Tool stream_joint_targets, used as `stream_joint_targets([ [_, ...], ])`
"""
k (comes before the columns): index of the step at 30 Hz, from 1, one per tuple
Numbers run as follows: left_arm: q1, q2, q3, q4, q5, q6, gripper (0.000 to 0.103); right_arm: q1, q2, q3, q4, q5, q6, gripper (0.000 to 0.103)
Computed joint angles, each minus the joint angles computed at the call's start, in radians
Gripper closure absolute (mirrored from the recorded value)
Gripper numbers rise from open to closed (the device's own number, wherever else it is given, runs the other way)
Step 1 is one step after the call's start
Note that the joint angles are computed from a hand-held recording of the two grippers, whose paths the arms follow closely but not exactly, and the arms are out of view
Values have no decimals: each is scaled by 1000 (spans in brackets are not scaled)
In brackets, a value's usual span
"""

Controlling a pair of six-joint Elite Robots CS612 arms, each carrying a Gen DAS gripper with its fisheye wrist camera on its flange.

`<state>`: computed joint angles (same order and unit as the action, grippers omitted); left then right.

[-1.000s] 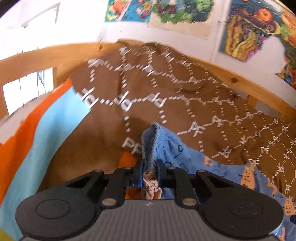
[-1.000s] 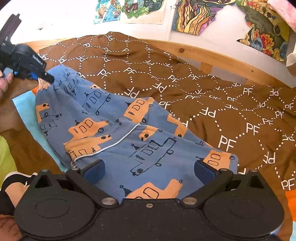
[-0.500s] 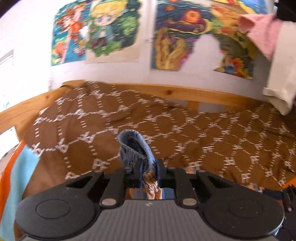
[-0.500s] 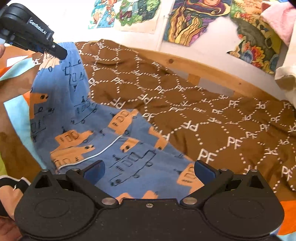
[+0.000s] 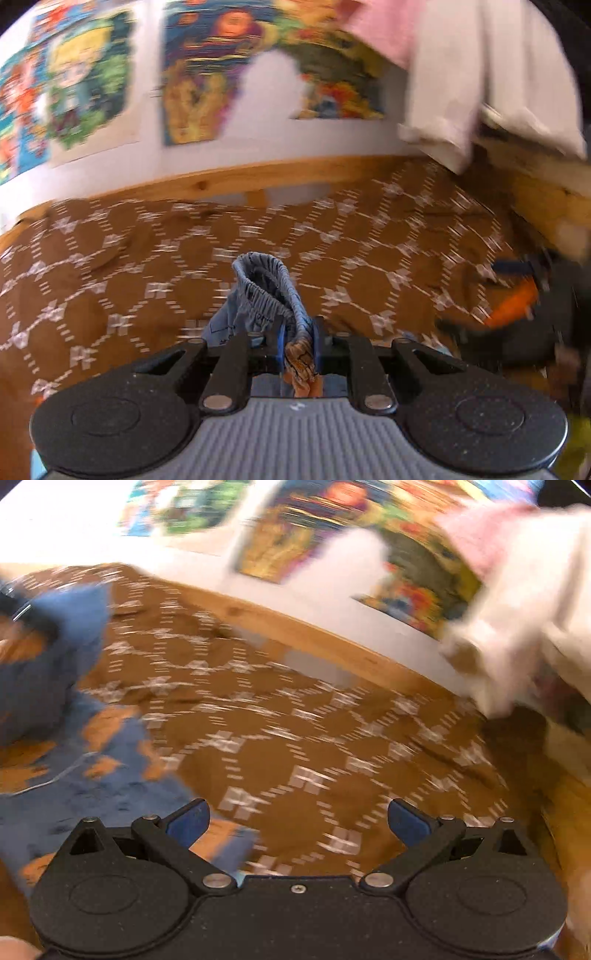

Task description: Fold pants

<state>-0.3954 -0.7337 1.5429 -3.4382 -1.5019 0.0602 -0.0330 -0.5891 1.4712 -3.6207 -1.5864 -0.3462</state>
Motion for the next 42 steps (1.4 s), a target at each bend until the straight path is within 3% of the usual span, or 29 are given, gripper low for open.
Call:
stream_joint_targets([
  [5, -27, 13, -5, 41, -41, 91, 86, -35, -12, 0, 73, -13, 202, 1],
  [8, -45, 27, -6, 79, -7, 161, 71, -43, -17, 5, 81, 6, 230, 1],
  [10, -56, 29, 5, 95, 23, 188, 51, -47, -23, 10, 95, 47, 248, 1],
  [14, -67, 27, 41, 88, 54, 238, 51, -51, -30, 16, 133, 125, 274, 1],
  [17, -72, 28, 52, 105, 80, 283, 51, -59, -34, 17, 170, 225, 315, 1],
  [22, -75, 36, 57, 89, 94, 353, 55, -77, -16, -6, 213, 476, 403, 3],
  [24, -76, 37, 55, 97, 88, 366, 60, -76, -2, -27, 231, 527, 429, 11],
  [28, -71, 38, 48, 124, 78, 367, 71, -63, 23, -59, 228, 510, 457, 40],
  [33, -62, 34, 39, 154, 57, 327, 71, -61, 27, -67, 257, 553, 464, 44],
  [36, -60, 37, 31, 163, 60, 327, 71, -61, 31, -74, 283, 558, 457, 55],
  [38, -58, 36, 31, 167, 54, 321, 76, -63, 33, -76, 295, 568, 468, 65],
  [40, -56, 35, 29, 173, 50, 310, 92, -64, 34, -76, 298, 574, 486, 75],
  [42, -55, 32, 29, 175, 46, 286, 95, -65, 33, -73, 289, 574, 499, 83],
])
